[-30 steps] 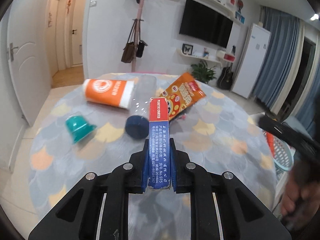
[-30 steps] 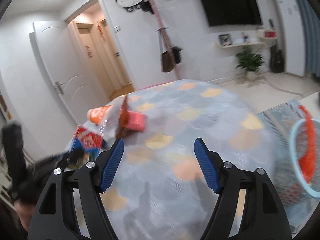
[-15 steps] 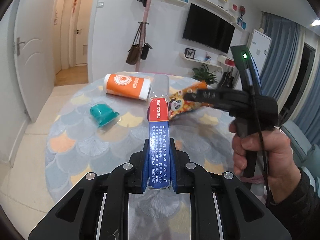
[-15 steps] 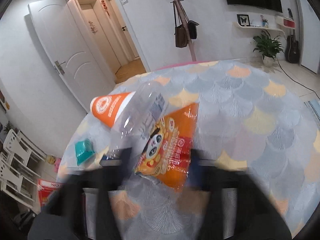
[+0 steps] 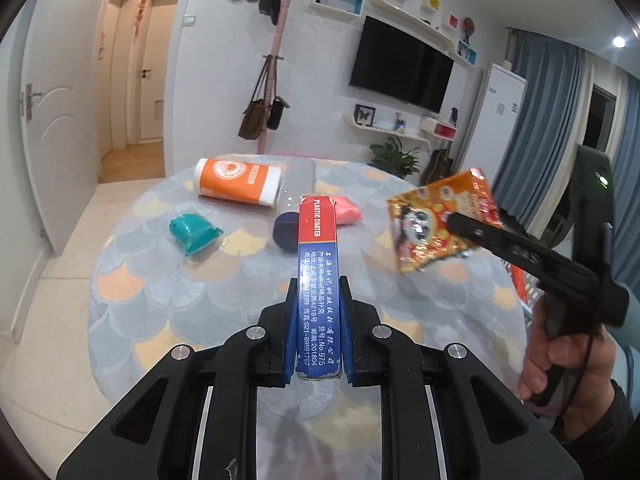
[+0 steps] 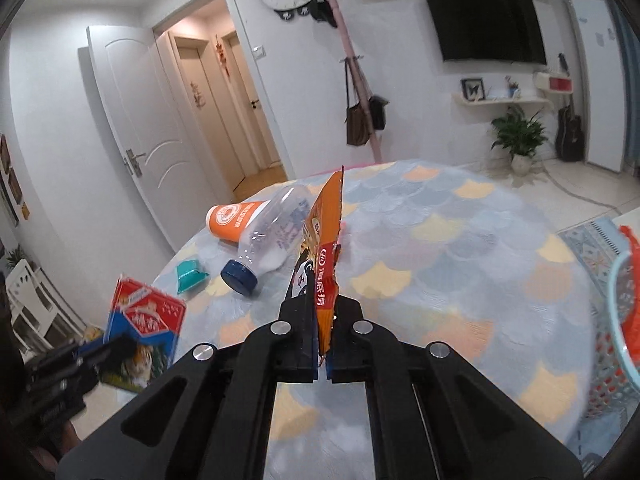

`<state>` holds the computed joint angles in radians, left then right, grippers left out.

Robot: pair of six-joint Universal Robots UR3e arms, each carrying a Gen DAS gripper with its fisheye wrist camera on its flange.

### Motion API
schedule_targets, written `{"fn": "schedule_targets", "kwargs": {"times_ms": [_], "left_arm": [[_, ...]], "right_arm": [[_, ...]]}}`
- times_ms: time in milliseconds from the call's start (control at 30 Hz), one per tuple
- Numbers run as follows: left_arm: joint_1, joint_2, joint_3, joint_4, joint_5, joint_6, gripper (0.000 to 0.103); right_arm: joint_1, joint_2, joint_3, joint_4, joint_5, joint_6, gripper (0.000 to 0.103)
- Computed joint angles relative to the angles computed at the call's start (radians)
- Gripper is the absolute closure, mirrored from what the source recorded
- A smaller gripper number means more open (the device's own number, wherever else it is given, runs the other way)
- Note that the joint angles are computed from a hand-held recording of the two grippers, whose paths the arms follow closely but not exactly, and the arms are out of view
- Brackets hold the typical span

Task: Collect trash
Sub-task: 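Carry the box and snack bag over the blue basket and release both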

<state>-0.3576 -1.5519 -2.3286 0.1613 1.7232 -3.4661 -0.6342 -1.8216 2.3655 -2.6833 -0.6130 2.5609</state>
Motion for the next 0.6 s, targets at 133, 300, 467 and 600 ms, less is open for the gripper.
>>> {"fn": "schedule_targets", "kwargs": {"times_ms": [133,300,467,600], "left_arm": [[-0.028,-0.001,0.012,-0.008,0.017,-0.004,0.087],[-0.052,0.005,0.022,-0.020,0.037,-0.002,0.087],[-0.076,0.007,0.043,-0.038,0.057,-0.003,0.087],[-0.099,-0.014,0.063,-0.040,0.067,-0.002,0.087]], "right_arm": [[-0.113,-0.156,0.052,0.220,0.041,-0.151,0.102],[-0.227,-0.298,0.093,0.441,0.058,-0.322,0.102],[-0.282,-0.319,0.071,0.574,0.062,-0.410,0.102],[-0.338,-0.381,0.057,0.729,0.090,-0.505,0.102]]}}
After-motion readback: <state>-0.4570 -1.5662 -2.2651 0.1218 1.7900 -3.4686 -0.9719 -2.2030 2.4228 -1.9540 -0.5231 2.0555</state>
